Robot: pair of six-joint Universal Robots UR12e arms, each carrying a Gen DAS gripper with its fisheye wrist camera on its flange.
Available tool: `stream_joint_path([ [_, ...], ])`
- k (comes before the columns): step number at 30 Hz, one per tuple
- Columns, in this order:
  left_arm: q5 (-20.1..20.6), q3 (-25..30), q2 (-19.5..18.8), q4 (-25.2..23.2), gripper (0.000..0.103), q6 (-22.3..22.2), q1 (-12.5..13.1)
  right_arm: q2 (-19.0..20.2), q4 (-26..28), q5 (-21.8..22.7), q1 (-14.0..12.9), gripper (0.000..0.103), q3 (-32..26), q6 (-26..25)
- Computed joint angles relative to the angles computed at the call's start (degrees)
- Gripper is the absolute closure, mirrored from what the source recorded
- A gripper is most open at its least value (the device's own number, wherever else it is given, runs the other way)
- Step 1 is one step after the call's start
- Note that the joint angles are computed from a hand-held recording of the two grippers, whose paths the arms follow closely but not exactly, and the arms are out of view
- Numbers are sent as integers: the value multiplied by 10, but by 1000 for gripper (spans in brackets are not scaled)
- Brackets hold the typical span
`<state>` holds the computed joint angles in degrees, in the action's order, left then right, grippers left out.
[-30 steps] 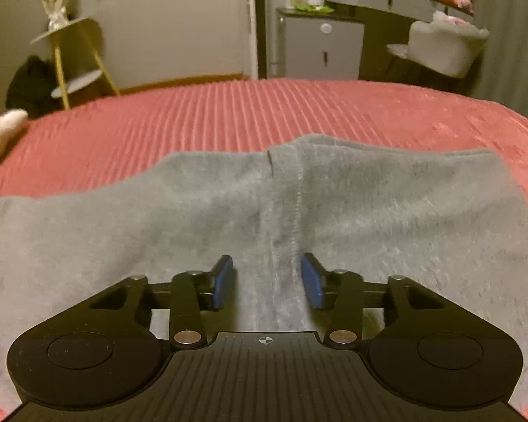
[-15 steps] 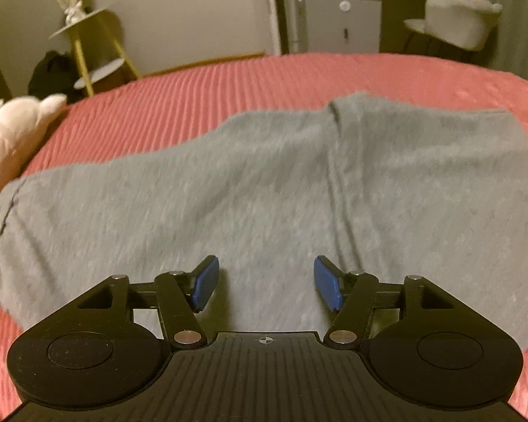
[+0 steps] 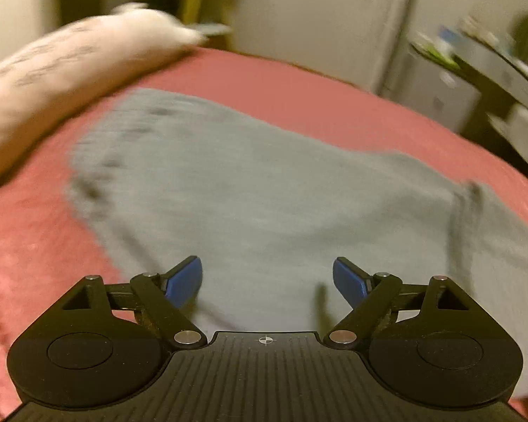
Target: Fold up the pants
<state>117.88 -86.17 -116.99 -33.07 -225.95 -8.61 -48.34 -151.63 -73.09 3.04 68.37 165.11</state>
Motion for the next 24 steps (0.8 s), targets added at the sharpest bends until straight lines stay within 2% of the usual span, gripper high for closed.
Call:
stream_joint_path([
  [2,14,-23,14,-9,13,-36,8,1,3,0,0,4,-2,1],
  [4,6,-52,31,-7,13,-86,21,1,4,0,1,4,-3,2],
  [8,-39,-110,52,82,13,-173,47,1,7,0,1,4,-4,6],
  [11,-51,-121,51,104,13,-199,58,1,10,0,1,4,-5,6],
  [16,-59,-129,47,127,10,-209,69,1,12,-2,1,4,-7,6],
  [20,-53,-133,48,136,10,-213,63,1,12,-2,1,4,-7,8],
  [24,-48,-127,48,160,11,-147,43,2,8,-5,2,4,-7,10],
])
